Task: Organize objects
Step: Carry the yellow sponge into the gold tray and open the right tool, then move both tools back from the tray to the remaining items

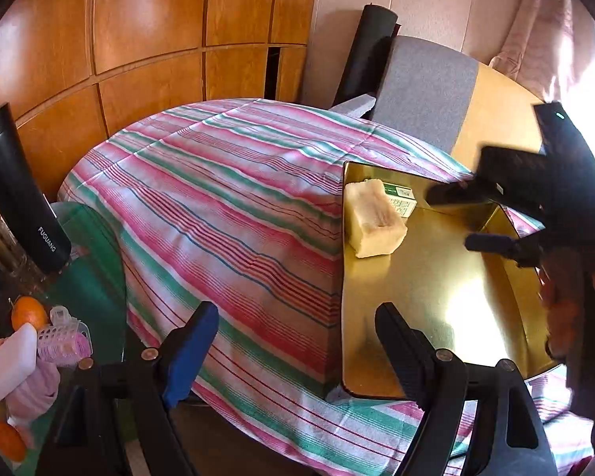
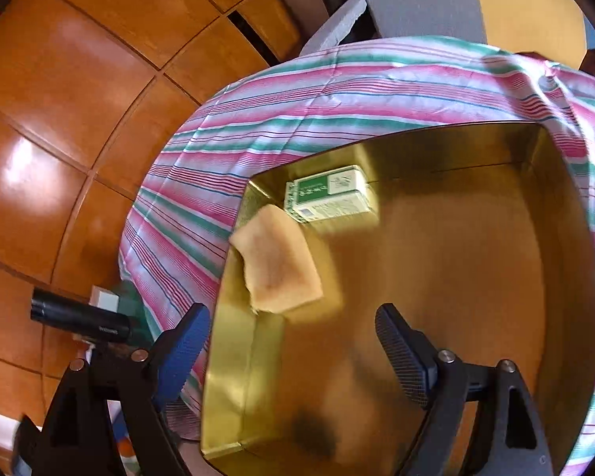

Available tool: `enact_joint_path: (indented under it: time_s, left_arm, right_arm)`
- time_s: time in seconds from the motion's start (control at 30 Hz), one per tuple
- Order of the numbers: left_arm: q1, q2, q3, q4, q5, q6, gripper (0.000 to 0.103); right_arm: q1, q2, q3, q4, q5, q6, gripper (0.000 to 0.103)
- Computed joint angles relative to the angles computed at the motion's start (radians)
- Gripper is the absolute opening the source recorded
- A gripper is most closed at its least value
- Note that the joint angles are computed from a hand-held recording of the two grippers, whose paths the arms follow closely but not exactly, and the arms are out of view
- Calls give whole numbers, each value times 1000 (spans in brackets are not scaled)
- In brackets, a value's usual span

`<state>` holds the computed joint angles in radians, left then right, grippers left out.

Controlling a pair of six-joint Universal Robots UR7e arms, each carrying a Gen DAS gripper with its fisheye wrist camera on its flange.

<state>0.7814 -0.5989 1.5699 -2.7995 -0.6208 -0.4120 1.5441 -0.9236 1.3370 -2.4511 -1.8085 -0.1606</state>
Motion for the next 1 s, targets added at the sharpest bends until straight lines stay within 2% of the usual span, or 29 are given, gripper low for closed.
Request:
enact_joint_path:
  time_s: [0.2, 0.33, 0.73, 0.87, 1.0]
  left_arm:
    - [-18, 10, -7, -6, 7, 22, 82]
    - [-30, 15, -12, -10, 10, 44, 82]
    - [-71, 44, -33, -6, -16, 123, 83]
    - [-80, 63, -60, 7, -54, 157, 85]
    - [-89, 90, -95, 18, -101, 205, 85]
  right_arm:
    - [-10, -109, 152, -114, -55, -102, 87]
    - [-15, -179, 249, -187, -119, -173, 87]
    - [-63, -349, 459, -379, -173, -283, 87]
    - [-102, -424, 503, -415, -173, -275, 87]
    - [-164, -514, 539, -461, -173, -223, 87]
